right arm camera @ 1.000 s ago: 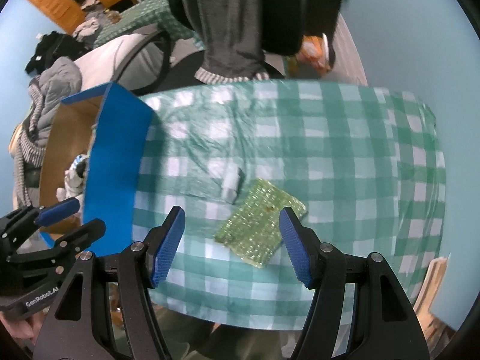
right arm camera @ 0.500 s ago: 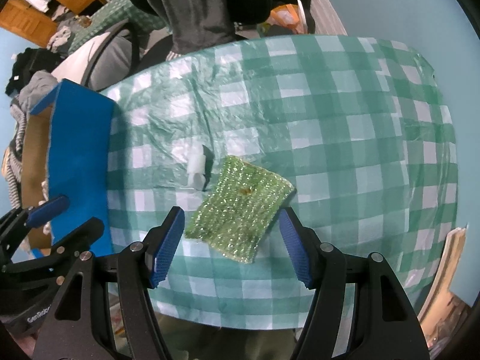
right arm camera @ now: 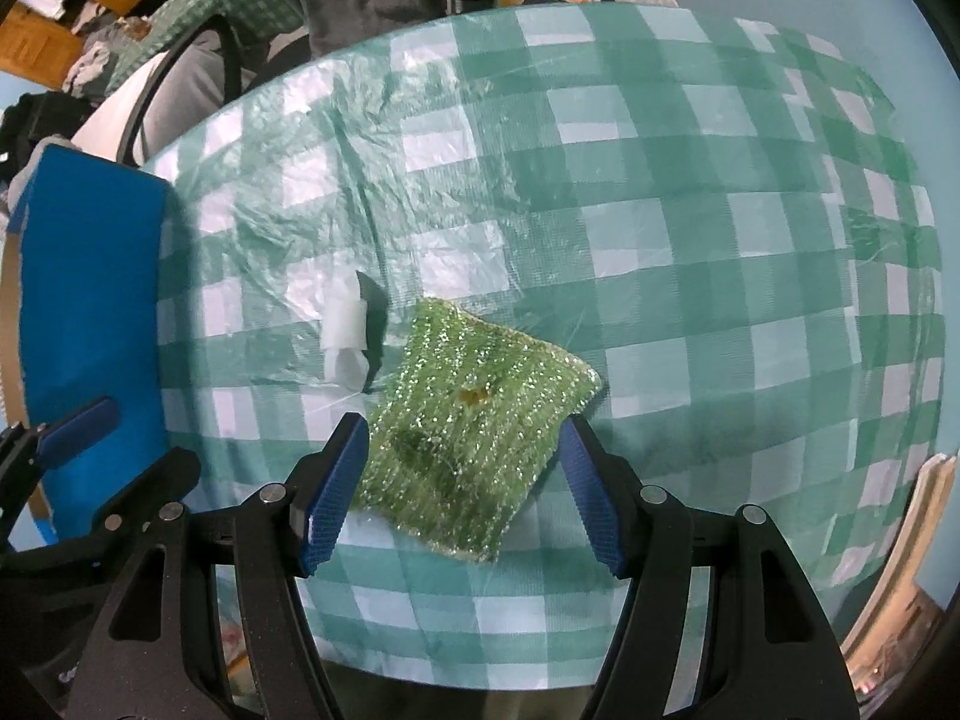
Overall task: Organize soft objects
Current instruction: 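Move both open tools back toward the green scrubber pad on the table, then grasp the green scrubber pad with the right tool while the left tool grasps the white bottle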
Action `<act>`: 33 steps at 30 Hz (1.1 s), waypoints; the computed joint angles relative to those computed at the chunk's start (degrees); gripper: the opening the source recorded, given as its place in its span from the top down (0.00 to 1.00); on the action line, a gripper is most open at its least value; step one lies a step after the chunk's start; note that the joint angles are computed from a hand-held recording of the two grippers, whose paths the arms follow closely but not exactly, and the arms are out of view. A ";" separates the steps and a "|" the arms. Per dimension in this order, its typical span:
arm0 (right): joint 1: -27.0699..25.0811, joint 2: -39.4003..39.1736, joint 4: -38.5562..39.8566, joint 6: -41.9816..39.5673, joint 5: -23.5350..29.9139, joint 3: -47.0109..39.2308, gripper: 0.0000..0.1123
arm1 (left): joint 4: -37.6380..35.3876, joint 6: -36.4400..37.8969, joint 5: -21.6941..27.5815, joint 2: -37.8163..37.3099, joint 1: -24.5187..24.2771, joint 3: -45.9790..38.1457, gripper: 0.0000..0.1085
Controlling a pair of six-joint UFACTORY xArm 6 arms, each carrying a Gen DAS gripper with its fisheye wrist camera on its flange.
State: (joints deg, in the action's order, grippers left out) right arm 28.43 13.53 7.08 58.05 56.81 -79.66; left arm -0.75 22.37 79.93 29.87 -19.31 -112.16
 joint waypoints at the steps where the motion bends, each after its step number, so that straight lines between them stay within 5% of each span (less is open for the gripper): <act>1: 0.01 0.27 -0.03 -0.08 0.31 -0.12 0.42 | 0.07 -0.07 -0.02 0.31 -0.05 -0.21 0.38; 14: 0.86 3.57 -3.18 -1.94 5.62 -4.49 0.42 | 0.17 -0.35 0.85 2.70 -0.09 -2.64 0.38; 25: 0.20 -1.20 -5.43 -4.55 5.12 0.05 0.87 | -2.46 -1.85 4.47 6.54 -0.94 -8.51 0.38; 33: -2.99 -6.62 -6.65 -6.45 3.80 5.95 0.88 | -4.06 -3.55 7.56 10.30 -2.04 -14.34 0.36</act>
State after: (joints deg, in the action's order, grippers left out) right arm 25.44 6.91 0.43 51.59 60.61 -73.71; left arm -4.82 18.82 87.49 40.16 -21.35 -126.50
